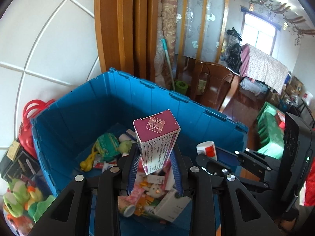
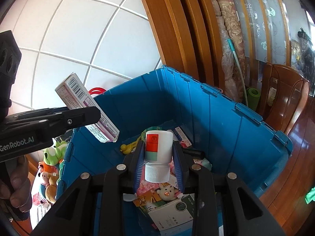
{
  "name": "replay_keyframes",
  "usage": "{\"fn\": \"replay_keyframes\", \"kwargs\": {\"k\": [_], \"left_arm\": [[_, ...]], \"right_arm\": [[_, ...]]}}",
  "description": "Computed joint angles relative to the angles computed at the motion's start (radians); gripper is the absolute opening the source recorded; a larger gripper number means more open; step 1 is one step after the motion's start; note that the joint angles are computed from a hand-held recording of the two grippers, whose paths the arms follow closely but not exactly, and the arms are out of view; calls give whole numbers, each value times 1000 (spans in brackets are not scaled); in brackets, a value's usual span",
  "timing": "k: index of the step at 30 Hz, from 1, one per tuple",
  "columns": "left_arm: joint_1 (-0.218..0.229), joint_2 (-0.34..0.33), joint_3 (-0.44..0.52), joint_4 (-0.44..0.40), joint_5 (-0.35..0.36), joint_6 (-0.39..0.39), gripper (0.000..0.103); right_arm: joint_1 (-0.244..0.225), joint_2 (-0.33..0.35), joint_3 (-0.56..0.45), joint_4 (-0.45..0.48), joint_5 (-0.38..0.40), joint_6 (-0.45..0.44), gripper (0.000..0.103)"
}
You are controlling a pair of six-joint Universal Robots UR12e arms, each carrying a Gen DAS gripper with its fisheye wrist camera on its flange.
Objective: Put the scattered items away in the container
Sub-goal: 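Open both tools to release the box and bottle into the crate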
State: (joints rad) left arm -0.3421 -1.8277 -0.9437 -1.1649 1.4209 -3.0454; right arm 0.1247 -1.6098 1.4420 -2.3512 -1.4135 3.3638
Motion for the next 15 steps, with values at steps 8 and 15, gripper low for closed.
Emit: {"fn": "replay_keyframes", "kwargs": {"k": [8, 15], "left_arm": [[-9, -15, 19, -7, 11, 3, 31], [-11, -26, 37, -26, 26, -8, 34]], "right_arm": [[-10, 9, -8, -5, -3, -5, 28], [-1, 16, -15, -3, -53, -16, 28]]}}
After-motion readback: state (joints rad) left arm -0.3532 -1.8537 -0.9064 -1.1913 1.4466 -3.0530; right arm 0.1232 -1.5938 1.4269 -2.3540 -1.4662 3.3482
